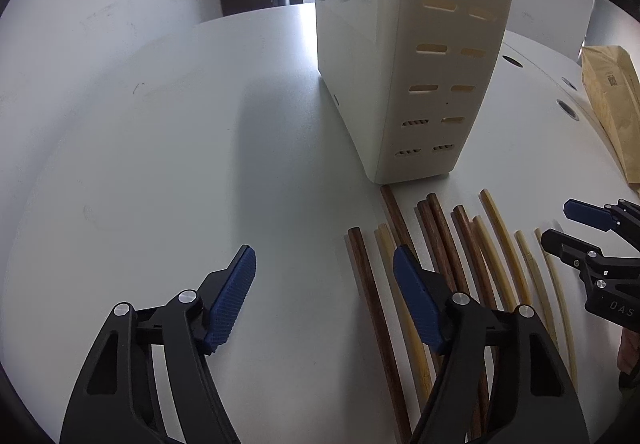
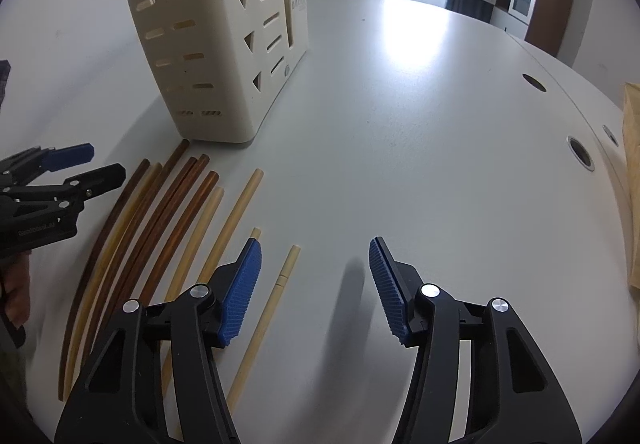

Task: Organize utensils
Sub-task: 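Close left gripper on a dark brown chopstick while right gripper closes on a bamboo chopstick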

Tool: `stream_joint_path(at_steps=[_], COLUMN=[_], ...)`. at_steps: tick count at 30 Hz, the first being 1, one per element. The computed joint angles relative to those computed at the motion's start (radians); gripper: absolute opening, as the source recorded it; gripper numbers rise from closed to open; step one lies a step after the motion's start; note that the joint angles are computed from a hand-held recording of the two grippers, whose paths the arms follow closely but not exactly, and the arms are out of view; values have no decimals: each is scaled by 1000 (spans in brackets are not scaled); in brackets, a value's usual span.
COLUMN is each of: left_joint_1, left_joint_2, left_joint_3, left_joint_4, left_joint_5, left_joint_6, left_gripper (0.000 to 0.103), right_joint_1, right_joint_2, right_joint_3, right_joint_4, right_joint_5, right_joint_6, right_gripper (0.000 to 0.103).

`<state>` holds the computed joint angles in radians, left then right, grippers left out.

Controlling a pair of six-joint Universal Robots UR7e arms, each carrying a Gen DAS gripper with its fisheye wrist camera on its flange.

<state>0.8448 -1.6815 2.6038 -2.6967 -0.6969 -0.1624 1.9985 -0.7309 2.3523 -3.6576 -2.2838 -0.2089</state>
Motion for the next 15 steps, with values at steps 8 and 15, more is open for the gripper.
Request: stream_joint_path(at_steps=[8,15], left_joint_1=[26,40], left_joint_2=[33,59], left_joint_3=[-23,-30], left_joint_4=[13,4], left_joint_5=[-13,-35], left_joint_6=[8,38], left_gripper=[57,38], right_joint_1=[-3,6], right_joint_2=[-1,-10], right_joint_3=[-18,-20], right_joint_4=[64,101], right_joint_5=[-6,-20], right_joint_6=[17,28], right_gripper=[45,31])
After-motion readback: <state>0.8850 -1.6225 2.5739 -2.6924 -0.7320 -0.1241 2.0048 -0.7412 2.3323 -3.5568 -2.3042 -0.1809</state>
